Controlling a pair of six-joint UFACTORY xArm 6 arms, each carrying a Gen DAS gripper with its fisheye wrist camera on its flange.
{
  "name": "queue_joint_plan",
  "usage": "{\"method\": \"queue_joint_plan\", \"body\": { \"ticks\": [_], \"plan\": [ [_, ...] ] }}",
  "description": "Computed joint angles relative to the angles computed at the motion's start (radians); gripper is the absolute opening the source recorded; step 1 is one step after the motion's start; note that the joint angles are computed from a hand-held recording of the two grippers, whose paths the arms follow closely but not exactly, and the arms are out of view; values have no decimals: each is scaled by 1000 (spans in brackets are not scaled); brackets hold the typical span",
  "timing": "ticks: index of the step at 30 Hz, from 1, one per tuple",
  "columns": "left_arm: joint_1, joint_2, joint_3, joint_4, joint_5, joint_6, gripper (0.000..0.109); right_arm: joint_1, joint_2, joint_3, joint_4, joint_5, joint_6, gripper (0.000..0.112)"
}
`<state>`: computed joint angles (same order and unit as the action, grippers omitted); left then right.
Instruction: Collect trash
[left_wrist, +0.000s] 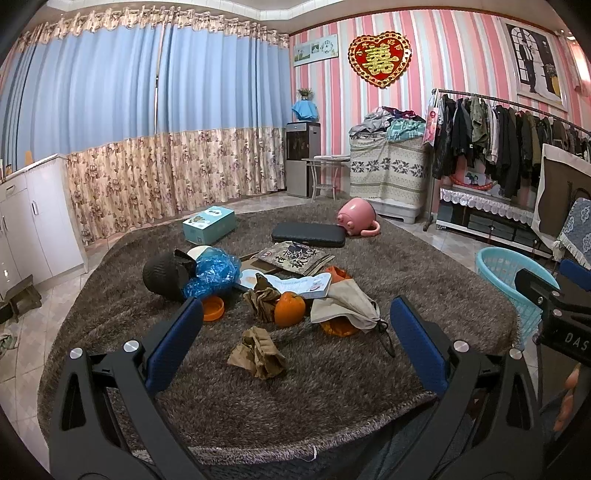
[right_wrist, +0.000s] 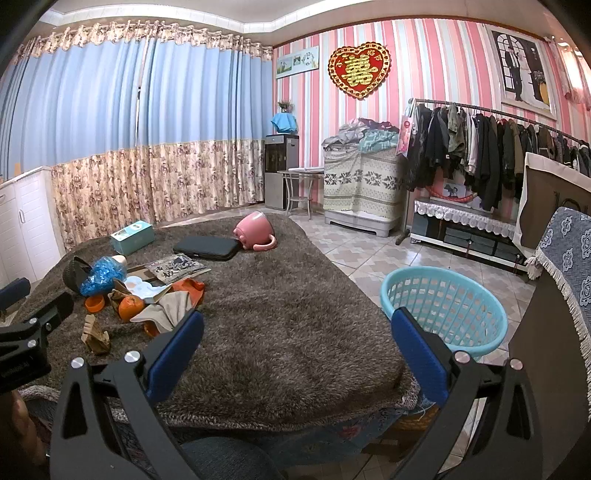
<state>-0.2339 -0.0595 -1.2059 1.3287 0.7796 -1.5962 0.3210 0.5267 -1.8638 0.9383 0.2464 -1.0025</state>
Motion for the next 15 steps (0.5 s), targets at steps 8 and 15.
{"method": "queue_joint_plan", "body": {
  "ticks": [8, 15],
  "plan": [
    [5, 1, 5, 17, -3, -5, 98, -4, 6, -5, -15, -7, 17, 99],
    [45, -23, 47, 12, -34, -11, 98, -9, 44, -37, -126, -24, 120, 99]
  ]
}}
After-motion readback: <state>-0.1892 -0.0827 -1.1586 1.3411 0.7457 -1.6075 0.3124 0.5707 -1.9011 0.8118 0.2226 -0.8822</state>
